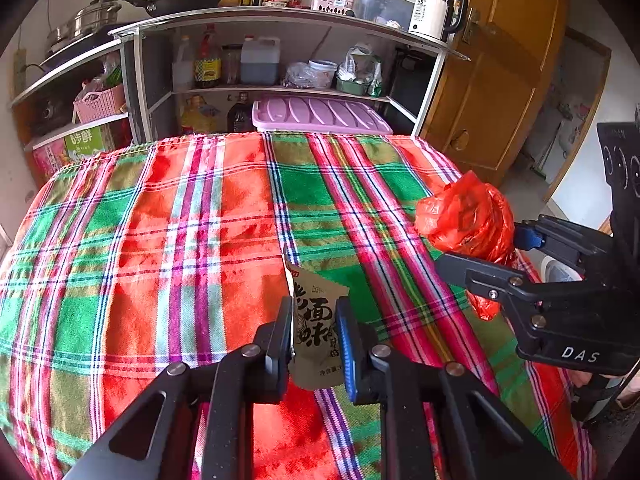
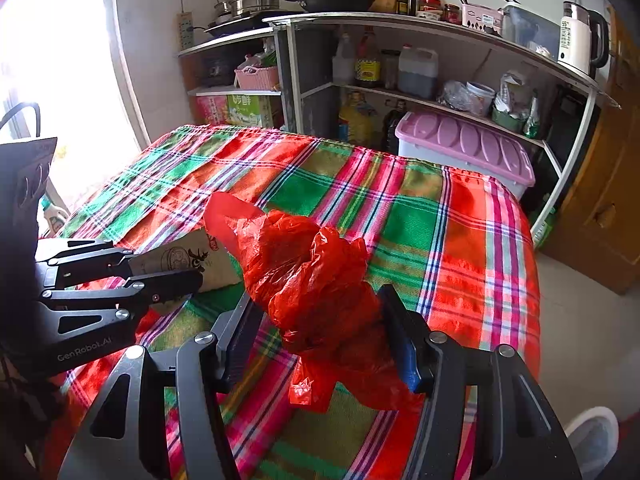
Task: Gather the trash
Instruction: 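Grasp the beige printed packet with the left tool while the right tool grasps the red plastic bag, then carry the beige packet and red bag with both tools over the white bin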
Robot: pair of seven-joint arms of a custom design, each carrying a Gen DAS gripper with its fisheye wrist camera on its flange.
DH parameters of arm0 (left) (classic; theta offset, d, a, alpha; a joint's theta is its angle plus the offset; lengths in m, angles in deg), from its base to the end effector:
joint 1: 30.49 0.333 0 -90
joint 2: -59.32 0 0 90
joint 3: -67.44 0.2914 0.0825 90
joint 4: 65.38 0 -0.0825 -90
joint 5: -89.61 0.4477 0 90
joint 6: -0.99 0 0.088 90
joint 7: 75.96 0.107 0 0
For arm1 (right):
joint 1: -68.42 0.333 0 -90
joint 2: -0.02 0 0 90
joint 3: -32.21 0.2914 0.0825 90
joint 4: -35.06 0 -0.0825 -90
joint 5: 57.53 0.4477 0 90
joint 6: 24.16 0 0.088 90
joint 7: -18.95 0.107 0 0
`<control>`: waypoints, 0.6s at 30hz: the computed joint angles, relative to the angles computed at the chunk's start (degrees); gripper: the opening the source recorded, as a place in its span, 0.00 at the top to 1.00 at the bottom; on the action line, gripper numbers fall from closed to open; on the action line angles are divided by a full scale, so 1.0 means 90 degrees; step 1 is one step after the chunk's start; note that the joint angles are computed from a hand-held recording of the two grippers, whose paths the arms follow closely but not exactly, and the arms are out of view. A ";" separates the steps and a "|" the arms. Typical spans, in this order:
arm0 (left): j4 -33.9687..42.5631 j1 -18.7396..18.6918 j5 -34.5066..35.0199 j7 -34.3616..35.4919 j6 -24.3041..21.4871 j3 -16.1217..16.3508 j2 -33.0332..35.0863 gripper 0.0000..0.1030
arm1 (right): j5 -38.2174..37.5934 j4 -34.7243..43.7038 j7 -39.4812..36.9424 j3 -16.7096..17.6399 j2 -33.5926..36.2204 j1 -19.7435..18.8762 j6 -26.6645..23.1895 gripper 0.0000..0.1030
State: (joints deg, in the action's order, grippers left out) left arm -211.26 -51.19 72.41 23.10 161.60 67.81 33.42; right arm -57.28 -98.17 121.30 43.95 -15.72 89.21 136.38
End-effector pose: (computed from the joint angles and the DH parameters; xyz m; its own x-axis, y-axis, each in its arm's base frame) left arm 0.4844 -0.1645 0.4531 -0.3156 -0.9355 0.1589 -0.7491 0.1428 -0.6469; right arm 0.4818 0.3117 0.4809 0.3875 -0.9170 -0.0948 -0.7036 -0.2277 -0.6731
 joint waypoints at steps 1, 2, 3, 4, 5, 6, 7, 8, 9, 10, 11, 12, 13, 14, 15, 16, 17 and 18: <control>-0.0026 0.0013 0.0013 -0.0017 0.0034 -0.0022 -0.0028 0.81 | -0.0028 -0.0037 0.0062 0.0020 -0.0047 -0.0022 -0.0017 0.43; -0.0048 0.0011 0.0016 -0.0028 0.0068 -0.0025 -0.0055 0.82 | -0.0035 -0.0092 0.0115 0.0030 -0.0104 -0.0033 -0.0002 0.43; -0.0060 -0.0012 -0.0007 -0.0028 0.0084 -0.0002 -0.0076 0.82 | -0.0058 -0.0103 0.0179 0.0052 -0.0123 -0.0055 -0.0006 0.43; -0.0083 -0.0075 -0.0068 0.0022 0.0100 0.0056 -0.0125 0.82 | -0.0066 -0.0140 0.0231 0.0059 -0.0173 -0.0068 -0.0010 0.43; -0.0104 -0.0102 -0.0088 0.0045 0.0122 0.0077 -0.0163 0.82 | -0.0041 -0.0201 0.0275 0.0061 -0.0236 -0.0061 0.0020 0.43; -0.0126 -0.0103 -0.0078 0.0037 0.0159 0.0071 -0.0197 0.82 | -0.0012 -0.0265 0.0311 0.0062 -0.0306 -0.0055 0.0050 0.43; -0.0162 -0.0128 -0.0081 0.0044 0.0200 0.0080 -0.0254 0.82 | -0.0053 -0.0313 0.0404 0.0107 -0.0379 -0.0095 0.0045 0.43; -0.0172 -0.0175 -0.0088 0.0079 0.0205 0.0110 -0.0292 0.82 | -0.0095 -0.0360 0.0480 0.0144 -0.0444 -0.0130 0.0055 0.43; -0.0187 -0.0176 -0.0064 0.0055 0.0222 0.0096 -0.0331 0.82 | -0.0072 -0.0424 0.0501 0.0139 -0.0522 -0.0119 0.0082 0.43; -0.0208 -0.0205 -0.0062 0.0047 0.0244 0.0104 -0.0378 0.82 | -0.0031 -0.0476 0.0517 0.0130 -0.0589 -0.0105 0.0075 0.43; -0.0211 -0.0261 -0.0077 0.0065 0.0219 0.0140 -0.0414 0.82 | -0.0036 -0.0515 0.0588 0.0159 -0.0649 -0.0133 0.0065 0.43; -0.0231 -0.0274 -0.0065 0.0042 0.0202 0.0135 -0.0462 0.82 | -0.0020 -0.0573 0.0620 0.0165 -0.0722 -0.0136 0.0086 0.43; -0.0252 -0.0280 -0.0045 0.0023 0.0204 0.0130 -0.0505 0.82 | -0.0015 -0.0635 0.0661 0.0182 -0.0809 -0.0147 0.0082 0.43; -0.0271 -0.0306 -0.0034 0.0019 0.0195 0.0135 -0.0555 0.82 | -0.0027 -0.0683 0.0712 0.0210 -0.0881 -0.0172 0.0066 0.43; -0.0281 -0.0330 -0.0024 0.0004 0.0187 0.0136 -0.0590 0.82 | -0.0036 -0.0746 0.0762 0.0236 -0.0976 -0.0191 0.0055 0.43; -0.0306 -0.0334 0.0002 -0.0041 0.0186 0.0108 -0.0643 0.82 | -0.0052 -0.0796 0.0813 0.0264 -0.1060 -0.0216 0.0033 0.43; -0.0323 -0.0355 0.0030 -0.0074 0.0186 0.0086 -0.0692 0.82 | -0.0094 -0.0864 0.0922 0.0321 -0.1188 -0.0275 -0.0013 0.43; -0.0342 -0.0382 0.0060 -0.0082 0.0184 0.0084 -0.0739 0.82 | -0.0076 -0.0912 0.0930 0.0303 -0.1265 -0.0267 0.0002 0.43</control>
State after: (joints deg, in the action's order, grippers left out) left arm -214.33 -54.63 72.95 22.36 163.25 68.56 26.76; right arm -57.97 -106.38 129.67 46.68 -27.10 86.81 136.40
